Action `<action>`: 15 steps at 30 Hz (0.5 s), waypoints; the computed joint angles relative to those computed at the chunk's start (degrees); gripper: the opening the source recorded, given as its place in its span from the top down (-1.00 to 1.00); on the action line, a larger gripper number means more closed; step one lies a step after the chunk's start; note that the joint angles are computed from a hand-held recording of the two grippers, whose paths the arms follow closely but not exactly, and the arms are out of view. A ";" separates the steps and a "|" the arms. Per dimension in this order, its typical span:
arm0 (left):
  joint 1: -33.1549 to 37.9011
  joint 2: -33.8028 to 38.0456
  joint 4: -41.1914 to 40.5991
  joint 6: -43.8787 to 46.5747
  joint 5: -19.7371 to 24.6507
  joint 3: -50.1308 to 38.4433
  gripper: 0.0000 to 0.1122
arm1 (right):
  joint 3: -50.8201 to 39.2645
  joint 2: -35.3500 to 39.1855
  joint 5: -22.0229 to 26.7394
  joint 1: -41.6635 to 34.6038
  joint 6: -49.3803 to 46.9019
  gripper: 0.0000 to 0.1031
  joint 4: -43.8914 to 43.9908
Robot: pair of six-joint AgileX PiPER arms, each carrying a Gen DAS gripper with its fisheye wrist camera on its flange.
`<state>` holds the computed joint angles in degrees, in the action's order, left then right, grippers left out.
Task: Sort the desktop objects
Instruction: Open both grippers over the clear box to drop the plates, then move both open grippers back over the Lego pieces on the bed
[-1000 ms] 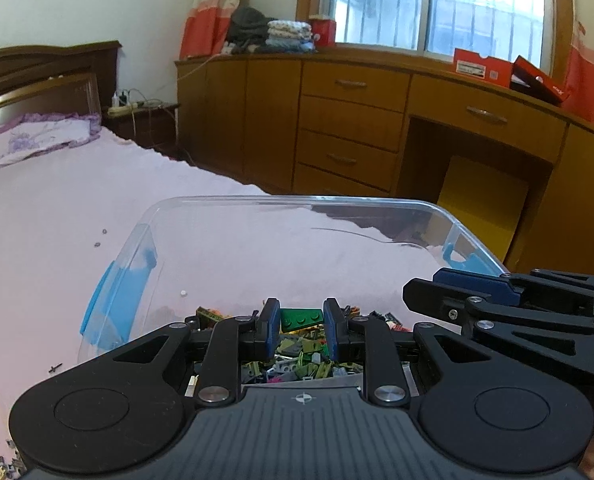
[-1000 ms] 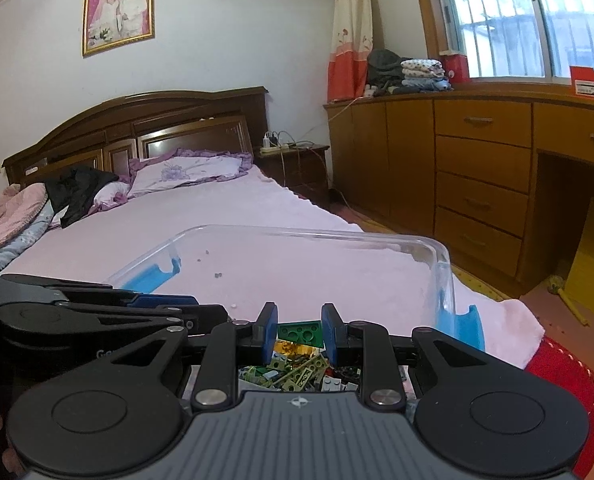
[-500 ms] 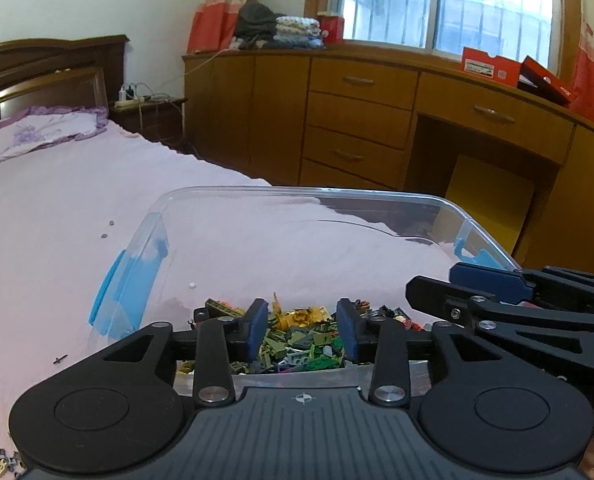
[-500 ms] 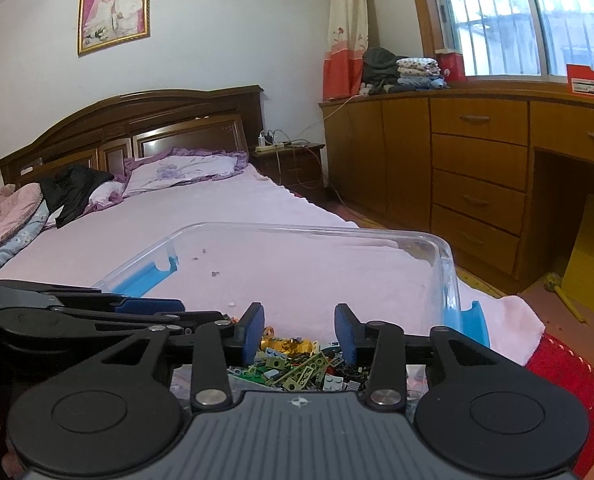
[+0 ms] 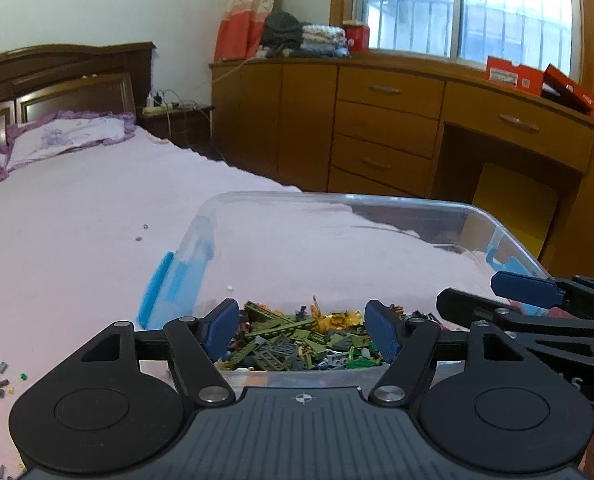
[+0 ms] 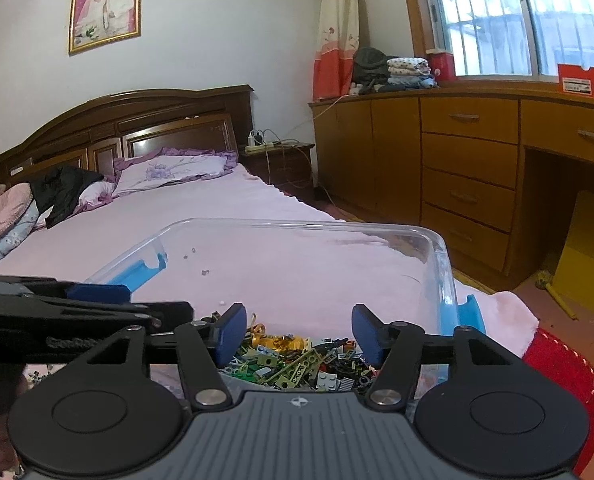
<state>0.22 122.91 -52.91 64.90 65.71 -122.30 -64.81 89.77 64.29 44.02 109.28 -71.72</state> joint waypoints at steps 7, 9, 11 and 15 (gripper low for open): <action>9.91 -4.01 -9.17 11.78 -0.42 7.35 -0.74 | -0.93 1.88 0.54 0.84 -0.40 -0.46 -1.27; 13.32 -4.60 -9.31 13.98 -0.49 8.68 -0.74 | -1.12 1.95 0.05 0.68 -0.16 -0.46 -1.49; 16.78 -4.39 -7.62 13.14 -0.46 8.90 -0.75 | -1.50 2.03 0.74 1.26 0.22 -0.46 -2.16; 22.20 -3.98 -0.49 9.01 -2.22 9.44 -0.75 | -2.86 2.08 2.91 3.52 0.77 -0.50 -4.55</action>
<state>22.43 118.93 -53.40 73.92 63.49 -112.86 -67.68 91.85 67.20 47.55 110.05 -76.27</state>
